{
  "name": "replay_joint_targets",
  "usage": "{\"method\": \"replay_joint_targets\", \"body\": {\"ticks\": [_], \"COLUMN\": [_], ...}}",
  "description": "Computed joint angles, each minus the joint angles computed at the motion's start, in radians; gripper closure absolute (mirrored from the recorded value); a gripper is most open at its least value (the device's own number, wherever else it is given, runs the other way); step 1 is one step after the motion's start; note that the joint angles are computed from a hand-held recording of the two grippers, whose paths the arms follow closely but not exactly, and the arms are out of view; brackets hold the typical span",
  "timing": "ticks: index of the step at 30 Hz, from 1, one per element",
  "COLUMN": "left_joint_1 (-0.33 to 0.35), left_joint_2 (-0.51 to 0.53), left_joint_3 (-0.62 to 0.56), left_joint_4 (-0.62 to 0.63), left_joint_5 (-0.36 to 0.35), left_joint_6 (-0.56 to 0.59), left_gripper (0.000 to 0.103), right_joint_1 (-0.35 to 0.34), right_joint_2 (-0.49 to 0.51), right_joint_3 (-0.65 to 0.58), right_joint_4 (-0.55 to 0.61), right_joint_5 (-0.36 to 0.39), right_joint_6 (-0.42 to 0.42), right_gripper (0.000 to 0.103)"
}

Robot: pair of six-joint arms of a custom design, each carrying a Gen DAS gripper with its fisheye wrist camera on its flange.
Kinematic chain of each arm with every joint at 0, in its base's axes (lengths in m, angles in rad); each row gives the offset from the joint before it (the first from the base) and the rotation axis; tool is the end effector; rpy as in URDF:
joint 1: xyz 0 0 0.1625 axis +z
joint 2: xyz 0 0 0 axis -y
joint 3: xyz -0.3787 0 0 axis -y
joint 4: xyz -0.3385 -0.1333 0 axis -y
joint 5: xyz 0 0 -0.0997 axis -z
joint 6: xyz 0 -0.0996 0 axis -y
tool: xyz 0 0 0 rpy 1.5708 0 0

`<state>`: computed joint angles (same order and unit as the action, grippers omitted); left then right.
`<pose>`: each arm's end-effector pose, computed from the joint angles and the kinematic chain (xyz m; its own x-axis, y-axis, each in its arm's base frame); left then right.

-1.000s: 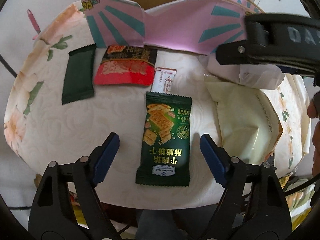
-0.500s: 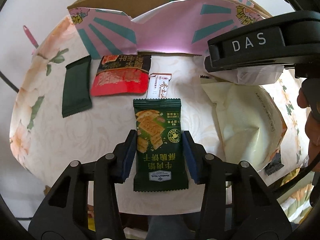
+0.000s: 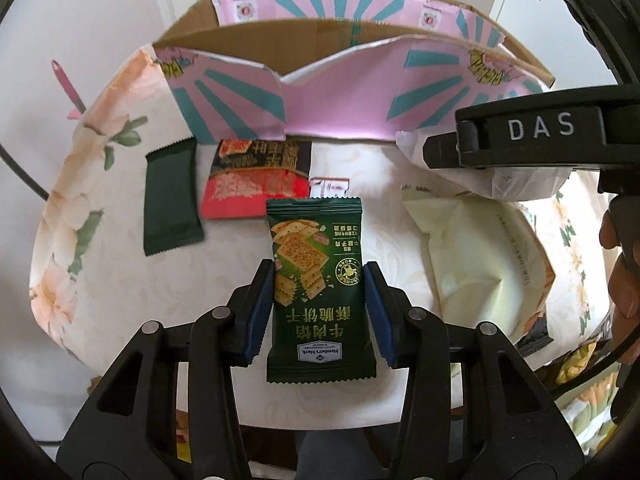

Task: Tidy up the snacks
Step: 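Lower the cracker packet and white pouch into the box and release both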

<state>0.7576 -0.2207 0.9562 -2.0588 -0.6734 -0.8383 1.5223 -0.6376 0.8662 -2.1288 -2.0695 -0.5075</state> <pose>-0.3649 -0.6358 -0.0664 -0.7172 -0.1044 -0.6890 0.2558 0.8802 -0.3997 0.0489 -0.7599 0.2607 -0.7824 -0.2871 0.5527 -0.3826 0.9218 -0.0628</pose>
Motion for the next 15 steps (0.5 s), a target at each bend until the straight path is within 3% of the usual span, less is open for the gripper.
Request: {"method": "replay_joint_targets", "body": {"ticks": [6, 15], "left_joint_1": [-0.023, -0.069], "left_joint_2": [-0.022, -0.069], "left_joint_3": [-0.002, -0.038], "left_joint_4": [0.015, 0.035], "left_joint_5": [0.027, 0.074], "left_joint_6": [0.001, 0.015], "left_gripper": [0.062, 0.062], "right_joint_1": [0.006, 0.017], "right_joint_2": [-0.056, -0.183], "right_joint_3": [0.053, 0.15], "right_joint_4": [-0.015, -0.007], "right_joint_5": [0.038, 0.16], "right_joint_6": [-0.001, -0.003], "right_gripper": [0.043, 0.043]}}
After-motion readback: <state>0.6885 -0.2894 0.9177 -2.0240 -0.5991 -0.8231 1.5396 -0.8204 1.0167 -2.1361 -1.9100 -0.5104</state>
